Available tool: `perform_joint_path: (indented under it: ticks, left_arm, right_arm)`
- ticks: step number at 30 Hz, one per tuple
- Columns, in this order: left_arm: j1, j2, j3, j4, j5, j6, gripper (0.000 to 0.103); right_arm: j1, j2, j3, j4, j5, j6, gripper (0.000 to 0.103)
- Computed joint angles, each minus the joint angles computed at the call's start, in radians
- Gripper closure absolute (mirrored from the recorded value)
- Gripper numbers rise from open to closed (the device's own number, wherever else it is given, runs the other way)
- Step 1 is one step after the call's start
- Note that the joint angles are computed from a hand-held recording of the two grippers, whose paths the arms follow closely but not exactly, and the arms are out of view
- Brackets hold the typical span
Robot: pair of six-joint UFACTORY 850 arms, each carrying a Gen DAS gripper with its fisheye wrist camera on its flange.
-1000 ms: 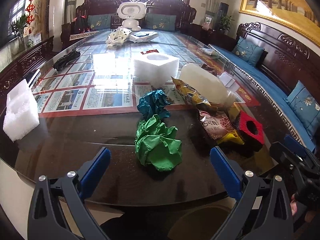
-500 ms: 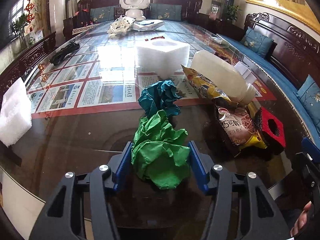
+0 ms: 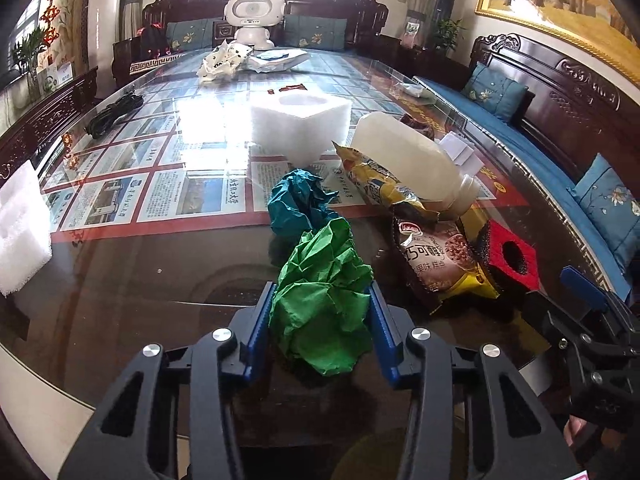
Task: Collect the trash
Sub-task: 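Grasp the green paper with the left tool while the right tool grasps the red foam block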
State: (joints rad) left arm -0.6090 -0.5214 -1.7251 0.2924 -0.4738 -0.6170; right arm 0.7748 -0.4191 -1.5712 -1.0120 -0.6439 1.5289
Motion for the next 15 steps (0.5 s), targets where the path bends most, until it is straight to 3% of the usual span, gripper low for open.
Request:
perform_joint_path:
  ticks: [4, 9, 14, 15]
  left_arm:
    - [0.000, -0.005, -0.008, -0.006, -0.001, 0.004, 0.058]
    - [0.004, -0.012, -0.019, -0.026, 0.003, 0.019, 0.058]
    - [0.002, -0.024, -0.038, -0.040, 0.000, 0.037, 0.058]
    - [0.002, -0.027, -0.043, -0.043, -0.002, 0.040, 0.058]
  right_arm:
    - [-0.023, 0.019, 0.013, -0.020, -0.007, 0.014, 0.008]
    - [-0.054, -0.002, -0.017, 0.000, -0.084, -0.028, 0.008]
    - [-0.085, -0.032, -0.038, 0.100, -0.055, -0.130, 0.009]
    - [-0.088, -0.041, -0.048, 0.122, -0.061, -0.152, 0.014]
